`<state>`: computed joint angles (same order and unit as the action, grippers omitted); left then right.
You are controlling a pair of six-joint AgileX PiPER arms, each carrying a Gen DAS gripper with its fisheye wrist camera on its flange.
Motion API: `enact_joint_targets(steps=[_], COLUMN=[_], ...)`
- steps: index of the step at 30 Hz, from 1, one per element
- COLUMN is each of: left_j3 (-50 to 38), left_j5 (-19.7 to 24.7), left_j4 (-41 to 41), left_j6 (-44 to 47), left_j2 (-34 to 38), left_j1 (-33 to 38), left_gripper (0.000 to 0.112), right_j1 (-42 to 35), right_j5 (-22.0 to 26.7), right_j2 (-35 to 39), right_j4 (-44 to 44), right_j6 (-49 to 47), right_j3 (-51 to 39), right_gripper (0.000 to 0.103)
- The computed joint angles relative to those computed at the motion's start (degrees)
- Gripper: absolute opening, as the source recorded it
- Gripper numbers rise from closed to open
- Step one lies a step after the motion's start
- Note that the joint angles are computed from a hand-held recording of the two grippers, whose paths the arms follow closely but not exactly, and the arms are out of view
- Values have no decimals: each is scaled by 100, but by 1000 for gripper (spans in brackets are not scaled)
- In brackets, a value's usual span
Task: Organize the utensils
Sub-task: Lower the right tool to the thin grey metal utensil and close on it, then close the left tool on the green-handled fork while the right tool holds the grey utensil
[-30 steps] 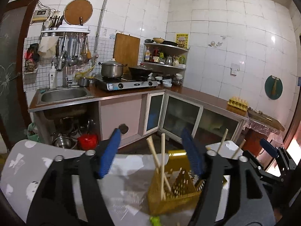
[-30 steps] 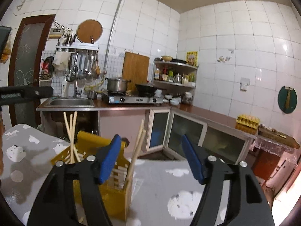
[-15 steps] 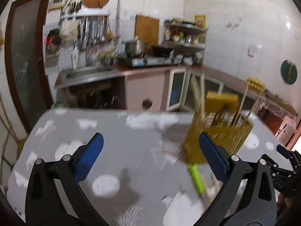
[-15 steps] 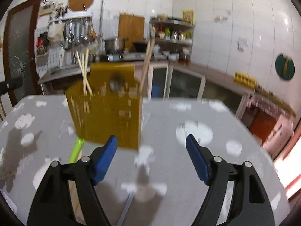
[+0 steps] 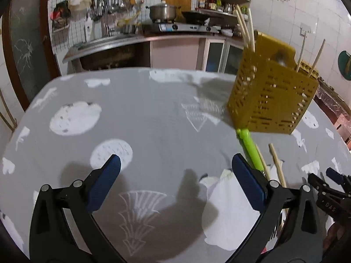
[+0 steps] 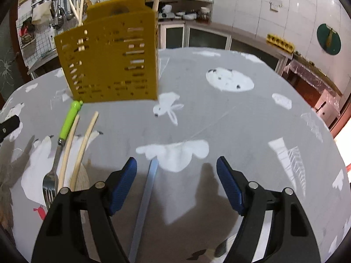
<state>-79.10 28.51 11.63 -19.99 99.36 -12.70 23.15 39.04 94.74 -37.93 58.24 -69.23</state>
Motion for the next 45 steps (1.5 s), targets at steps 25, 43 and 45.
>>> enact_joint_targets(steps=[25,43,45], left_j3=[-726,-2883,-3238], left_j5=[571,1601,1884], left_j4=[227,72,-85], left_j6=[-165,-170,-8], left_j2=[594,2063,2291], left_j1=[-446,-848,-824], left_gripper=[98,85,78], right_j1=[-386,-996,-990], right_j5=[-188,-716,-711], right_j2=[291,402,408], right_j4=[882,1436,1425], right_j6=[-924,-1711,-1703], right_j3=[-464,-461,-470], right_gripper=[8,8,8])
